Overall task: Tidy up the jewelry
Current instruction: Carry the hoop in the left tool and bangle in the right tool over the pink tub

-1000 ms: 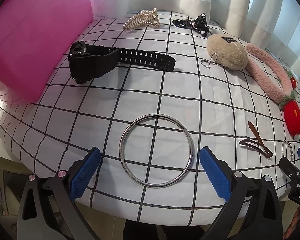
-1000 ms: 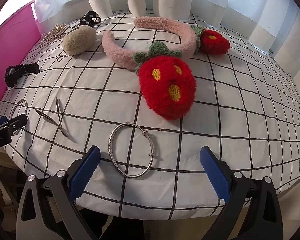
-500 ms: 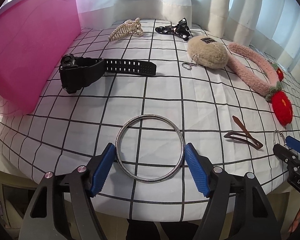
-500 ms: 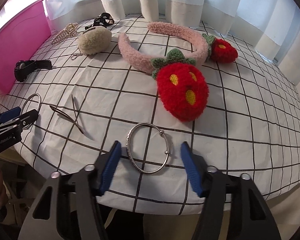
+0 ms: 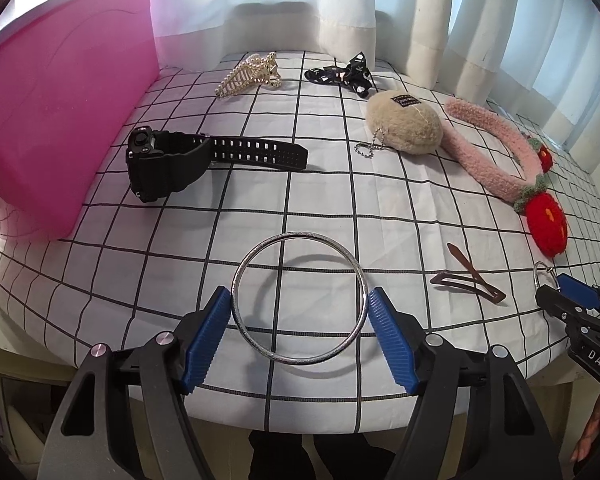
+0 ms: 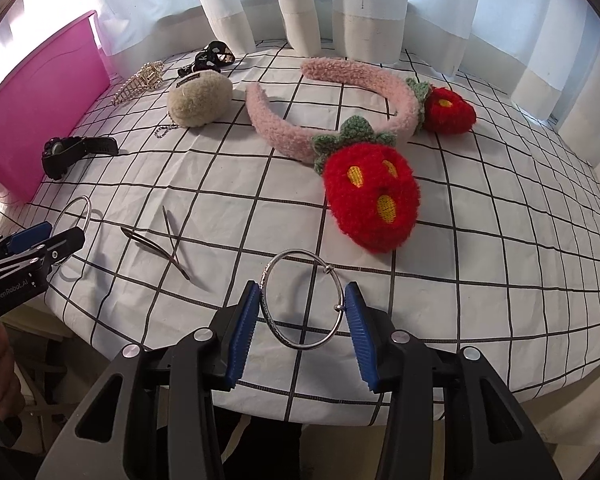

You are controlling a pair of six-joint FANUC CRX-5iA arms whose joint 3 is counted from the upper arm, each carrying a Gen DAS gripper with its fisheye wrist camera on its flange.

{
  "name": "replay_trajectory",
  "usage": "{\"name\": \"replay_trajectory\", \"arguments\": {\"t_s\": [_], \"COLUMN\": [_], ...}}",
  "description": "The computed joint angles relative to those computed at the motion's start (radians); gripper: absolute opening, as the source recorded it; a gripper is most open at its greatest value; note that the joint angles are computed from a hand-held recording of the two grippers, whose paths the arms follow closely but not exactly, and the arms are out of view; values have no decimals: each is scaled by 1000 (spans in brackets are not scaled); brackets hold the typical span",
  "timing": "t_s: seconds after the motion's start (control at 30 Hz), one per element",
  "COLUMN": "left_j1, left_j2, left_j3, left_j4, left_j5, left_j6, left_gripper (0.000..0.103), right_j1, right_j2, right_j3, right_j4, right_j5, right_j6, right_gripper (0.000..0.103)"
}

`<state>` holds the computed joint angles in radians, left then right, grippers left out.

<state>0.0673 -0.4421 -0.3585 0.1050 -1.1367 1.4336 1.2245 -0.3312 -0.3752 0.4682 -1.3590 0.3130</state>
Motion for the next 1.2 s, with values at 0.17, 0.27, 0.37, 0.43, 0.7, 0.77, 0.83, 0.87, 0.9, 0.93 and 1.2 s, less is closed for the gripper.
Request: {"name": "replay_trajectory", "arguments": {"t_s": [0.17,0.27,0.37,0.43,0.7,0.77,0.83,0.87,0.9,0.93,1.2], "left_j1": [17,30,50,64,154,190,230,254,279,308,515], "left_j2": [-10,-12,-17,-20,-23,-19,-16,-14,-10,-5,49], "left_j3": [24,49,72,88,174,198,219,230,240,248,323], "left_j4": [29,46,74,90,181,215,245,261,276,294,317], "left_j5": [-2,-5,1,9,46,50,57,60,60,60,75], "left_j6": [-24,-38,-58,-69,-129,-151,-172,-183,-192,-202,-261], "left_gripper": [68,68,68,68,68,68,68,68,68,68,68], "right_j1": [1,-2,-4,-7,-40,-54,-68,-76,-83,-91,-108], "right_j2": [2,16,34,51,150,182,226,251,275,303,586], "right_j3": [28,60,98,128,291,343,406,440,473,511,904], "right_j4": [26,54,93,121,245,259,267,267,262,253,99], "right_j5": [-2,3,14,24,112,151,191,212,236,258,337], "right_j6": [3,13,32,47,144,180,228,252,275,300,551], "right_gripper": [43,43,43,43,43,43,43,43,43,43,43]}}
